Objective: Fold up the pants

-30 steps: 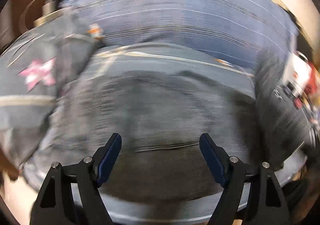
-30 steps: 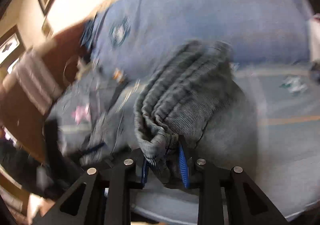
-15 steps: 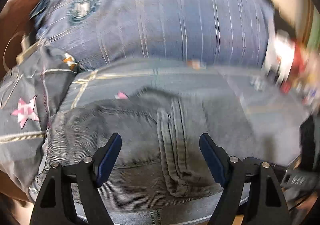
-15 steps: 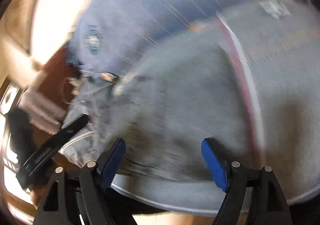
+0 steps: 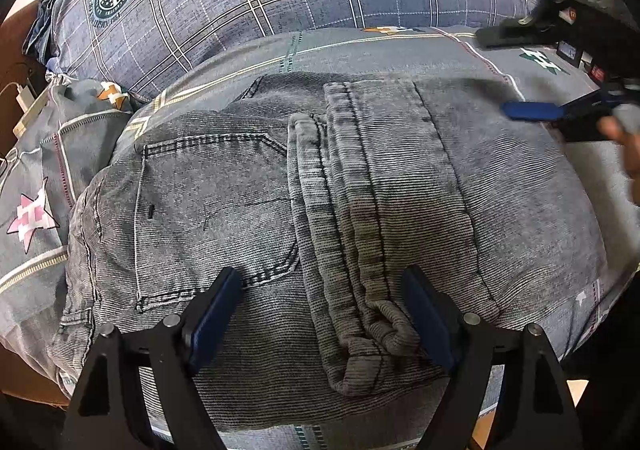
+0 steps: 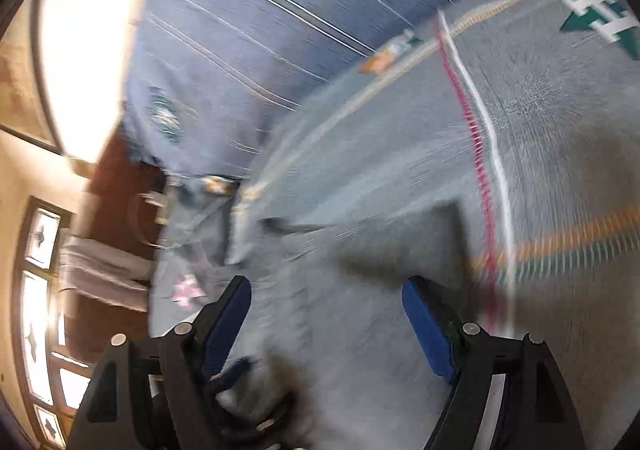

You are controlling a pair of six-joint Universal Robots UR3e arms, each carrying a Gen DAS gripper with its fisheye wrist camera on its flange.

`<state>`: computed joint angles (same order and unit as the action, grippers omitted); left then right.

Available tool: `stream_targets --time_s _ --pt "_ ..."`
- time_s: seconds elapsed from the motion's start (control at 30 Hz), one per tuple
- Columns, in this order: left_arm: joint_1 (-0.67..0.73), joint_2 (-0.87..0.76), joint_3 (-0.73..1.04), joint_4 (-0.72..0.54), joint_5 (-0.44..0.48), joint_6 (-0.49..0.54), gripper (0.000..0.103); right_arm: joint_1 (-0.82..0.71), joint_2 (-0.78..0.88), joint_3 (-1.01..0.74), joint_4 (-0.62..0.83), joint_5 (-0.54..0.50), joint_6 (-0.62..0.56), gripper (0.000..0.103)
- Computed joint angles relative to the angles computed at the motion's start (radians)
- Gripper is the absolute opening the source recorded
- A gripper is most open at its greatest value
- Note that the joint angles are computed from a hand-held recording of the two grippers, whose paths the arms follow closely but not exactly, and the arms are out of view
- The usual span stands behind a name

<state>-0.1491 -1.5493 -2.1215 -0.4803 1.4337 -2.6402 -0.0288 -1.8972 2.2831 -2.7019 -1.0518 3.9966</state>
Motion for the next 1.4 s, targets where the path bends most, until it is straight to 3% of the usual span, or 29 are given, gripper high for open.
stream_targets --time_s 0.07,0.2,0.3,0.37,0.53,0.63,0.77,0.83,0.9,1.03,1.13,1.17,1.33,1.4 --pt "0.008 0.0 -0.011 0.007 -0.017 0.001 0.084 -0.066 -0.024 0.1 -0.134 0.08 0.064 0.081" --pt "0.024 -0.005 -0.017 0.016 -0.043 0.002 0.086 -0.046 -0.076 0.044 -0.054 0.053 0.02 0.081" --pt "0.023 0.0 -0.025 0.023 -0.042 -0.002 0.086 -0.056 -0.014 0.023 -0.055 0.013 -0.025 0.081" --pt "0.024 -0.002 -0.024 0.023 -0.046 0.001 0.086 -0.106 0.007 0.087 -0.149 0.077 0.015 0.081" --pt "0.061 0.011 0.002 -0.04 -0.098 0.012 0.086 -0.037 -0.17 0.032 0.0 0.063 0.006 0.081" --pt "0.085 0.047 -0.001 -0.07 -0.132 0.009 0.086 0.052 -0.287 0.07 0.03 0.029 0.067 0.081" --pt "0.11 0.083 -0.029 -0.066 -0.175 -0.006 0.086 0.203 -0.266 0.16 -0.01 -0.07 0.151 0.08" --pt "0.057 0.037 -0.016 -0.051 -0.092 0.003 0.086 0.21 -0.282 0.233 -0.083 -0.097 0.219 0.08" --pt "0.042 0.038 -0.035 -0.013 -0.067 0.01 0.086 0.216 -0.305 0.19 -0.028 -0.105 0.22 0.08" --pt "0.097 0.145 -0.083 -0.018 -0.169 0.021 0.086 0.312 -0.267 0.134 -0.086 -0.175 0.241 0.08" --pt "0.03 0.046 -0.047 -0.01 -0.062 0.04 0.087 0.347 -0.217 0.187 -0.094 -0.173 0.265 0.079" --pt "0.02 0.027 -0.05 0.014 -0.046 0.028 0.088 0.348 -0.22 0.227 -0.159 -0.179 0.287 0.079" --pt "0.127 0.162 -0.111 -0.017 -0.216 0.049 0.088 0.367 -0.232 0.095 -0.019 -0.227 0.24 0.079" --pt "0.113 0.137 -0.112 0.0 -0.185 0.055 0.088 0.354 -0.24 0.095 -0.013 -0.203 0.212 0.079"
